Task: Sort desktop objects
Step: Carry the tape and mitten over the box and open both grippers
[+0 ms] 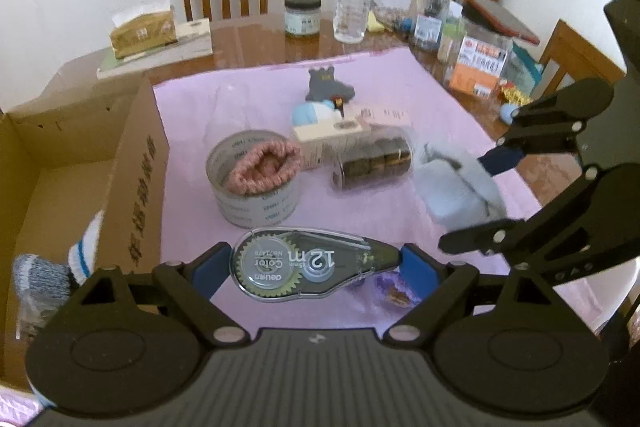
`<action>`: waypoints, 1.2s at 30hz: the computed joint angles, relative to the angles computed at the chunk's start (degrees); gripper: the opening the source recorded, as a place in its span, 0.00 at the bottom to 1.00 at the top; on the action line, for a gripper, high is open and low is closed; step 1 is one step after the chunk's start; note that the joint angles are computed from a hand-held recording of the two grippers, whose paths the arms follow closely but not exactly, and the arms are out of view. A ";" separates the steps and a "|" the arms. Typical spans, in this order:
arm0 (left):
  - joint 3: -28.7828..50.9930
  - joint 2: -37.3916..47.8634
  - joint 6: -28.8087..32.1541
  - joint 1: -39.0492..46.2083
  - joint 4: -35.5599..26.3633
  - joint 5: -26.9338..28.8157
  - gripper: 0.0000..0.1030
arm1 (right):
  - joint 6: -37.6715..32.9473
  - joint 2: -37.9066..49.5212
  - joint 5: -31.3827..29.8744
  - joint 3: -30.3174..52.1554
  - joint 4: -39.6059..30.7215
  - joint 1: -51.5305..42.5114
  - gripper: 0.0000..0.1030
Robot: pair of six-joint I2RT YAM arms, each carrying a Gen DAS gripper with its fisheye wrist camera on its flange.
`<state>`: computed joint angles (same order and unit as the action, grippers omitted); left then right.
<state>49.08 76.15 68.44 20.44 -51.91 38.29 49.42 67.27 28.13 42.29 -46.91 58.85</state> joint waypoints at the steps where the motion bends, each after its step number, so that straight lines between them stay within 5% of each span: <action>1: 0.67 -0.15 0.25 0.50 -0.73 0.36 0.87 | -0.07 0.70 0.17 0.94 -0.21 0.14 0.58; 18: 16.43 6.70 7.61 9.88 -11.54 7.56 0.87 | -10.74 10.80 5.39 18.47 -1.89 -1.62 0.58; 36: 33.37 22.56 6.19 13.82 -10.87 7.73 0.87 | -25.45 26.05 2.31 35.42 3.88 -8.57 0.58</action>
